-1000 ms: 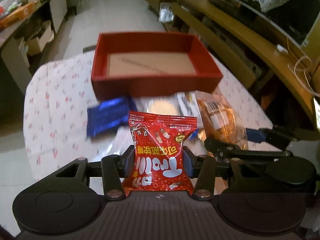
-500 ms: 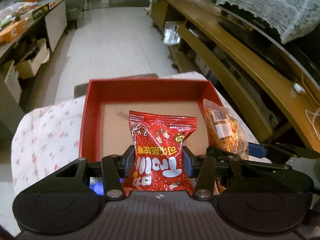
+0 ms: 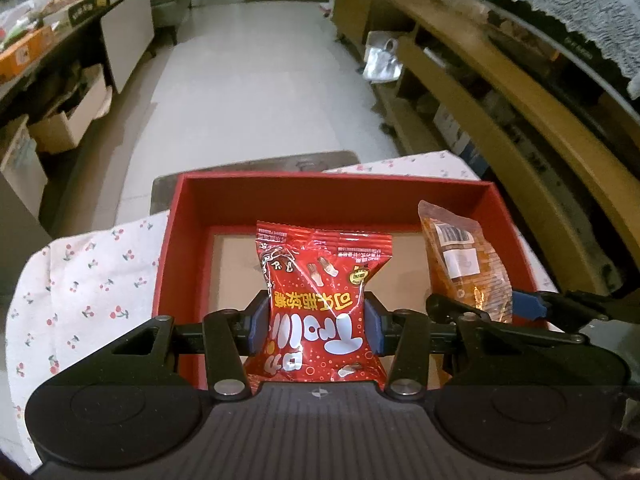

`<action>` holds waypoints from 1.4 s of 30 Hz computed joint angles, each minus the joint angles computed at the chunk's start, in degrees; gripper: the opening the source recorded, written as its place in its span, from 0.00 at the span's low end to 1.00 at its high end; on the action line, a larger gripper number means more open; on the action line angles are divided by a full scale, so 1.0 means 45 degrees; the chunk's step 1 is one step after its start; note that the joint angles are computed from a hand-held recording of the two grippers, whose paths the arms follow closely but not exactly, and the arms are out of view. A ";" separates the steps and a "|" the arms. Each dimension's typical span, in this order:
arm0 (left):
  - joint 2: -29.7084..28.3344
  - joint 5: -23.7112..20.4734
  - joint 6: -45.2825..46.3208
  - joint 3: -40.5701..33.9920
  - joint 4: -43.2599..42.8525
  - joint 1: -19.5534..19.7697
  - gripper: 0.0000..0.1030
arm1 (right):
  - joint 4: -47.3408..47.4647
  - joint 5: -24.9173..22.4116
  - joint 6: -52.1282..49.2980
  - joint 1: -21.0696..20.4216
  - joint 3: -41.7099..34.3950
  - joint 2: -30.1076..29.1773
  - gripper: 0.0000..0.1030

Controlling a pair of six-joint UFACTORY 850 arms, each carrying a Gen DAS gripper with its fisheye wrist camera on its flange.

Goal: Organize snacks
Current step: 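Carry both bags over the red tray and open both grippers to drop them, then grasp the blue foil packet with the left gripper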

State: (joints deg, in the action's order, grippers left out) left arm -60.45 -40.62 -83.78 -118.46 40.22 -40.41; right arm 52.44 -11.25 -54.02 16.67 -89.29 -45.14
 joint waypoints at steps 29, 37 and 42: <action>0.0084 -0.0015 0.0068 0.0214 -0.0448 0.0088 0.67 | -0.0134 0.0447 0.0065 0.0081 -0.0335 -0.0239 0.59; 0.1427 0.0563 -0.1227 0.1992 0.0872 -0.0264 0.72 | 0.6043 0.0217 -0.6071 0.0019 0.1265 0.1103 0.59; 0.2509 0.0856 -0.2244 0.3670 0.1601 -0.0594 0.75 | 0.8282 -0.0137 -0.8694 0.0130 0.2832 0.2223 0.61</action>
